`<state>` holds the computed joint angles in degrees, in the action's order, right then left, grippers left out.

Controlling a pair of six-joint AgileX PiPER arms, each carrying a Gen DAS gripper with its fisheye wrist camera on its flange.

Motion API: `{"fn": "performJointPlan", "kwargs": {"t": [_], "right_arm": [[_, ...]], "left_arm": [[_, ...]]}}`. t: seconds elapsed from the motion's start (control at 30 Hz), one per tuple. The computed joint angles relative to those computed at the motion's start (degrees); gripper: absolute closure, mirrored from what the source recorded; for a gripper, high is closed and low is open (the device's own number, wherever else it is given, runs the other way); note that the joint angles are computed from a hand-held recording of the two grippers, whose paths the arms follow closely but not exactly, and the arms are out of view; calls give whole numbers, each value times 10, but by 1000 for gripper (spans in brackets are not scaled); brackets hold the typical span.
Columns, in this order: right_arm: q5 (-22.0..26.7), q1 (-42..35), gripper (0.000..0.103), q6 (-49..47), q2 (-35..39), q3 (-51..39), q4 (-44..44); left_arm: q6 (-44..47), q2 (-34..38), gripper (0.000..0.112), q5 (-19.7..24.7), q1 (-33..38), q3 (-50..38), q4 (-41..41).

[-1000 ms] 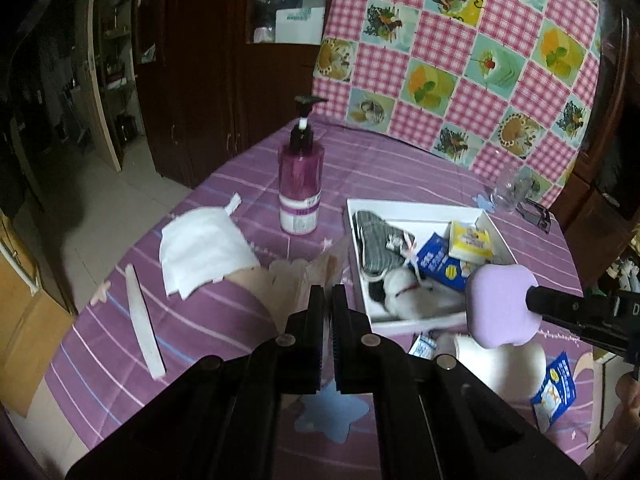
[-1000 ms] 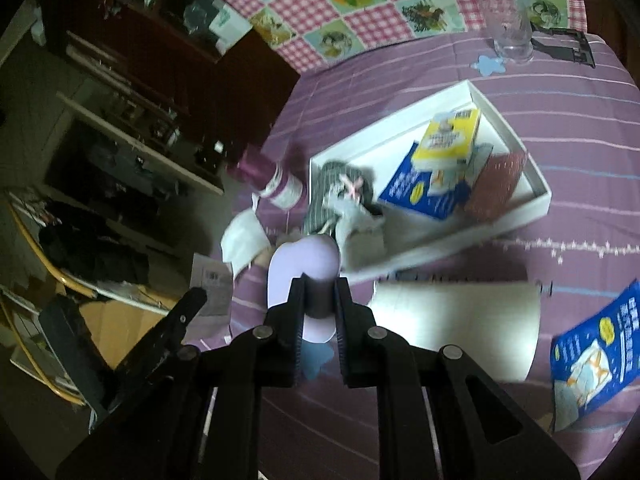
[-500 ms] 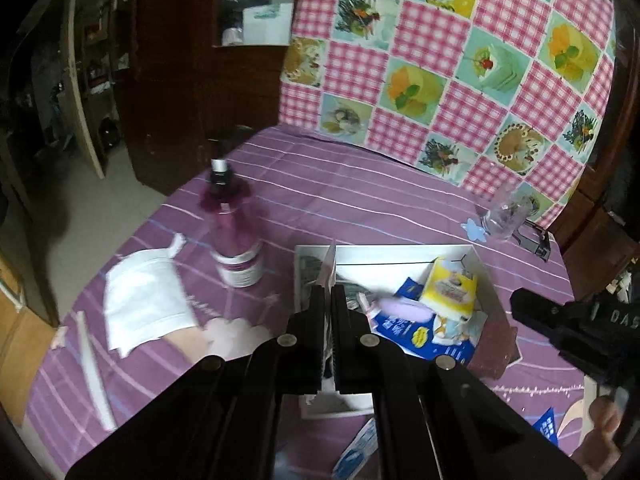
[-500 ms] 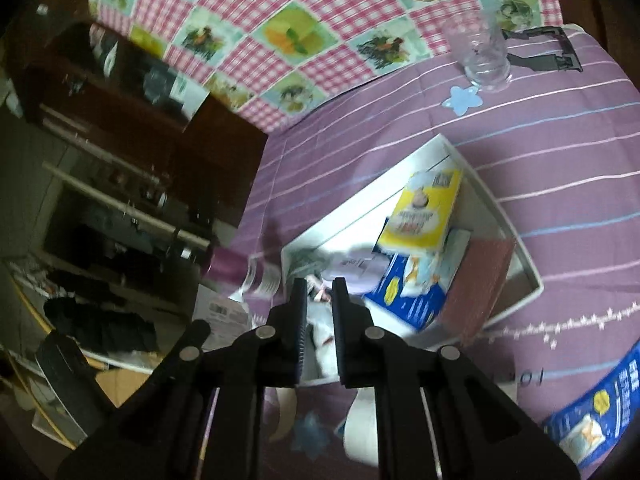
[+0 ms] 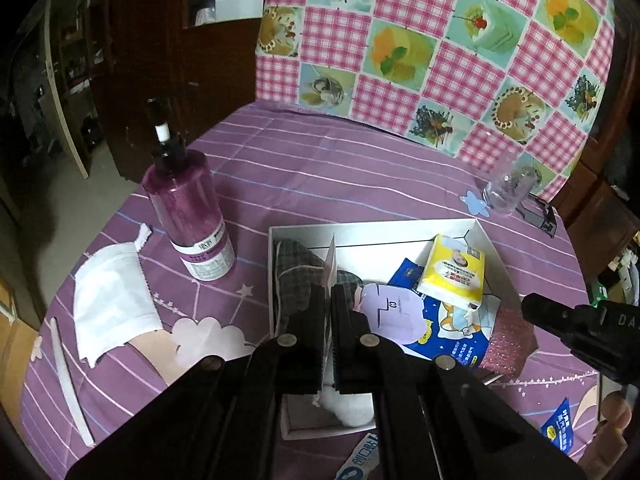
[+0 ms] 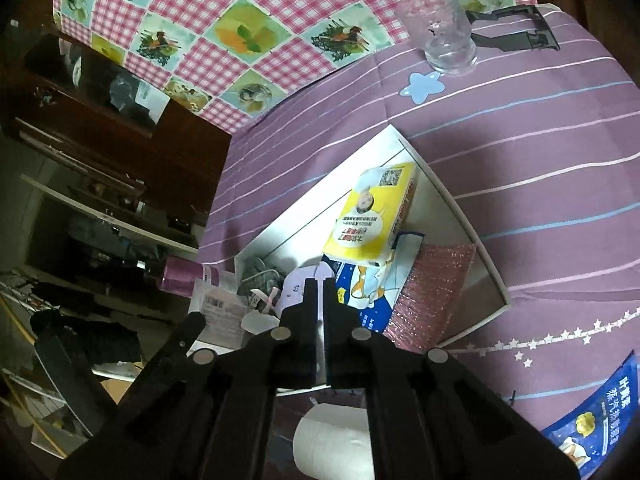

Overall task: Organize soft objects
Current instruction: 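Carry the clear bag and lavender sponge into the white box and open both grippers, then move both grippers back from the box toward the packets beside the paper roll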

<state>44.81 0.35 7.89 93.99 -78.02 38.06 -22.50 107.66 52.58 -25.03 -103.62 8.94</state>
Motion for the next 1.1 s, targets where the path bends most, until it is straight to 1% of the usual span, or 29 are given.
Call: {"fn": "performJointPlan", "kwargs": {"t": [0.07,0.17,0.23,0.3,0.37,0.5,0.53,0.57,0.6,0.67,0.73,0.77,0.8,0.83,0.87,0.9,0.93,1.0,1.07,1.1], "right_arm": [[1,-2,100,6,3,0,-8],[7,-8,100,13,4,1,-14],[10,-12,100,7,3,2,-6],[13,-12,100,11,4,-1,-13],[15,-11,100,14,4,-4,-22],[19,-9,100,20,5,-8,-32],[19,-10,100,21,6,-7,-32],[19,-12,100,22,6,-6,-32],[19,-13,100,26,5,-5,-35],[19,-15,100,33,3,-4,-39],[22,-17,100,34,0,-3,-37],[23,-20,100,30,-2,-2,-31],[22,-21,100,27,-5,0,-26],[22,-21,100,26,-7,0,-24],[23,-21,99,27,-9,0,-23],[24,-20,99,26,-12,0,-22],[24,-18,99,30,-12,-3,-26],[25,-14,94,40,-15,-5,-36],[21,-7,79,51,-23,-5,-47],[19,-5,74,55,-26,-4,-50]], "left_arm": [[19,4,111,-4,6,-1,-23],[72,13,111,-8,21,-3,-90],[81,20,111,-11,19,-4,-100],[77,25,111,-28,6,3,-88],[109,26,111,-39,2,11,-114],[166,54,110,-39,7,4,-203],[174,68,109,-30,7,-5,-214],[173,82,105,-19,5,-16,-217],[166,93,104,-19,4,-17,-224],[147,89,104,-40,3,1,-235],[162,74,100,-59,2,20,-255],[167,63,88,-70,0,31,-253],[169,57,65,-78,-2,36,-251],[170,42,52,-98,-4,53,-248],[173,29,34,-119,-5,70,-250],[171,10,31,-150,-6,95,-247],[162,-1,31,-163,-10,104,-233],[146,-14,31,-169,-16,109,-202],[108,-31,31,-187,-24,122,-160],[85,-47,31,-199,-28,136,-133]]}}
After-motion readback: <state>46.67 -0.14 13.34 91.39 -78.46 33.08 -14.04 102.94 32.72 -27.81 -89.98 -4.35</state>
